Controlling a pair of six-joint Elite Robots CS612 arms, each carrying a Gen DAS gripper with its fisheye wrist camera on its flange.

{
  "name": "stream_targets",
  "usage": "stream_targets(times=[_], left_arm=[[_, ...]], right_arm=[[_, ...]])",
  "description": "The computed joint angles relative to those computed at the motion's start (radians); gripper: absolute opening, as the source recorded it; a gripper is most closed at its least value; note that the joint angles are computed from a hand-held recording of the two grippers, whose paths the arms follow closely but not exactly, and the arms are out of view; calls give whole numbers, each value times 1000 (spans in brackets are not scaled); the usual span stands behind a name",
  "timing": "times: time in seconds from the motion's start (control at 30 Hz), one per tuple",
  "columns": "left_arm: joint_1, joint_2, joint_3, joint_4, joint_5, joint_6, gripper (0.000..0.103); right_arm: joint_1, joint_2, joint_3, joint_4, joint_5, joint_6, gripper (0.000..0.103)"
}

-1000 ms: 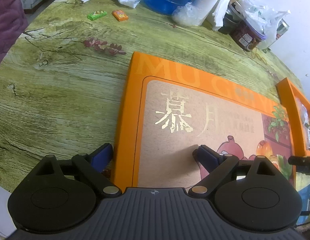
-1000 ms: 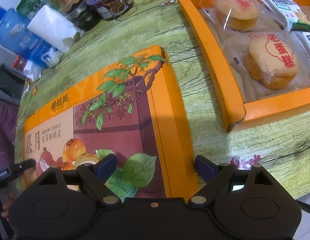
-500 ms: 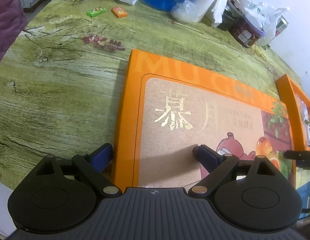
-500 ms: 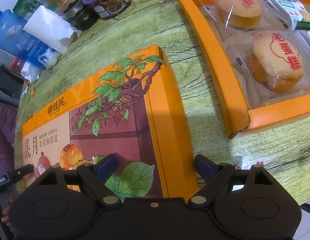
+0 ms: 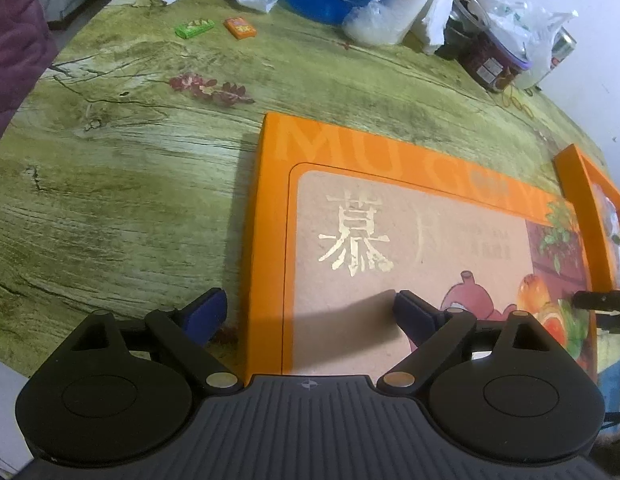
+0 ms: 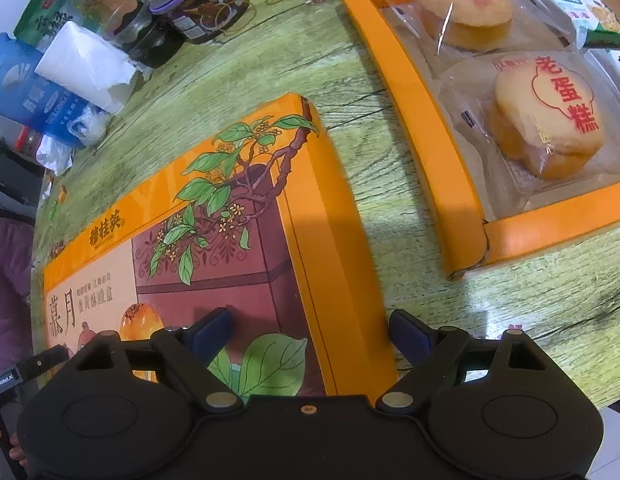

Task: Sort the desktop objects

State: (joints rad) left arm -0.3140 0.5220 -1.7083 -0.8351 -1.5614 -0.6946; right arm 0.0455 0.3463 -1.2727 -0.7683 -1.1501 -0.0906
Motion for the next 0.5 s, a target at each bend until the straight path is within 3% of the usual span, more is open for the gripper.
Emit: stream_targets(times=[0.5], left_arm=[[4, 1, 14, -13, -31, 6, 96]], right_arm=[[2, 3, -11, 1, -9, 8, 86]])
